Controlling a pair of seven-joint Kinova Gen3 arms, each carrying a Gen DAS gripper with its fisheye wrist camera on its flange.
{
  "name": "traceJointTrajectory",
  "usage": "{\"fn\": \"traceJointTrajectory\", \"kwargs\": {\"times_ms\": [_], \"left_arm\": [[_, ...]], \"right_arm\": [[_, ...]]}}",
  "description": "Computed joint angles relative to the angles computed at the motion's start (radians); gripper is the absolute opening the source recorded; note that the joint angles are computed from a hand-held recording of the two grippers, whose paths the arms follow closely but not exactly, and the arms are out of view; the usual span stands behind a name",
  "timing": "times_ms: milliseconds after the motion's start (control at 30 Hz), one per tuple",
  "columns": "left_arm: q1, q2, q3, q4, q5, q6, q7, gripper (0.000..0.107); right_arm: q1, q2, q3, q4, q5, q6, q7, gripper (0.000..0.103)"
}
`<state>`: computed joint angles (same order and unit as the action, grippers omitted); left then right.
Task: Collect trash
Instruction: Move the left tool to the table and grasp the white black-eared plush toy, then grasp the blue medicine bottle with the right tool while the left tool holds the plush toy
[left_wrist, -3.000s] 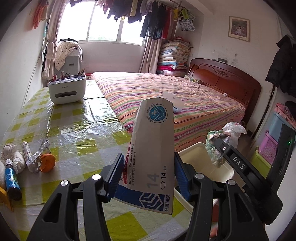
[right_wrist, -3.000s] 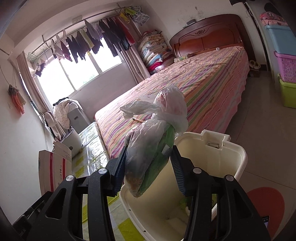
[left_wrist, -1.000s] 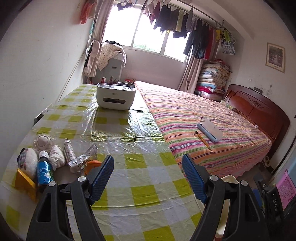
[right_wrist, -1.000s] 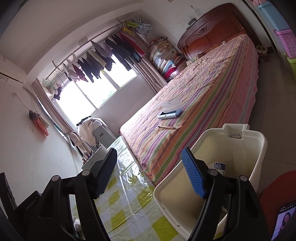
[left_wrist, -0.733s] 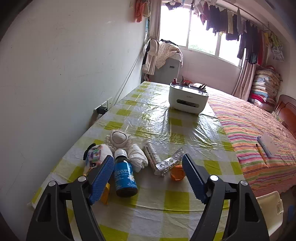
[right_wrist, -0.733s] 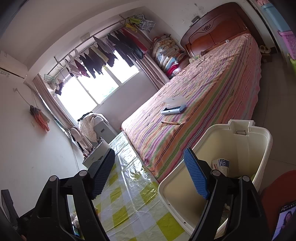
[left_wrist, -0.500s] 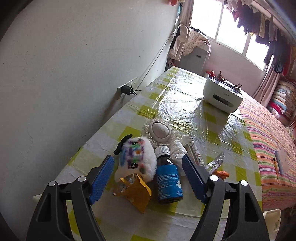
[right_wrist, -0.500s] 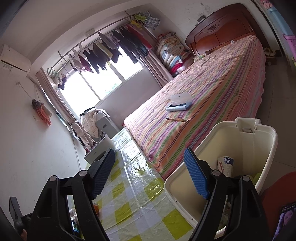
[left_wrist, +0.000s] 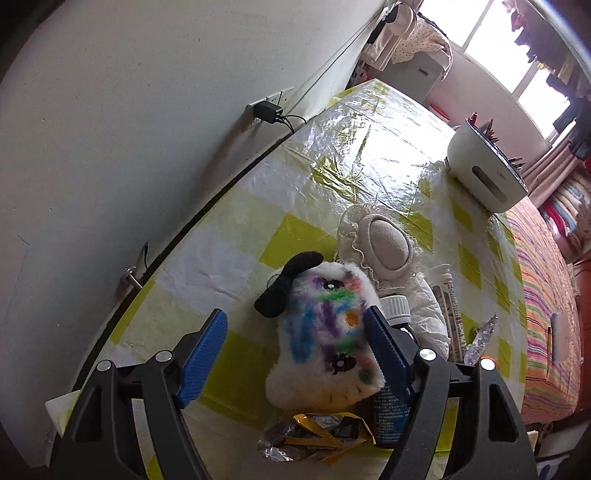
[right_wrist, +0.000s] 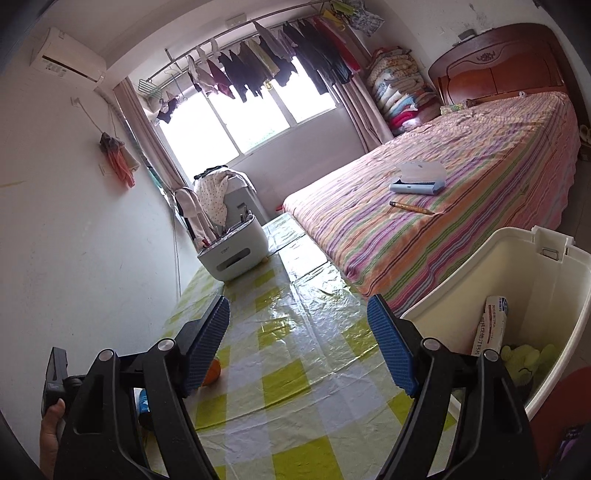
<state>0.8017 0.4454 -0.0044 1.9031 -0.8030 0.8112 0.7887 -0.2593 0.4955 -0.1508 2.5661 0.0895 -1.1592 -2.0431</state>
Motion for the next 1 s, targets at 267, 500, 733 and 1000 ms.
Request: {"fn": "traceJointTrajectory", "kwargs": {"times_ms": [267, 500, 733, 1000], "left_arm": [[-0.05, 0.005, -0.012, -0.002, 0.019, -0.103, -0.133, 0.074], [-0.036, -0.021, -0.092, 0.091, -0.071, -0.328, -0.038, 0.046], [0.037, -0.031, -0.166, 0.117, -0.108, -0.367, 0.015, 0.038], [0.12, -0.084, -0.233, 0.2, -0.313, -0.4, 0.278, 0.038]], "right_arm": [[-0.007, -0.044, -0.073, -0.075, 0.052, 0.227, 0.04, 0.076], [-0.229, -0.049, 0.076, -0.267, 0.336, 0.511, -0.074, 0.076], [-0.285, 0.01, -0.004, -0.474, 0.597, 0.796, -0.215, 0.075], [-0.359, 0.056, -0.084, -0.641, 0.421, 1.036, 0.074, 0.075]]}}
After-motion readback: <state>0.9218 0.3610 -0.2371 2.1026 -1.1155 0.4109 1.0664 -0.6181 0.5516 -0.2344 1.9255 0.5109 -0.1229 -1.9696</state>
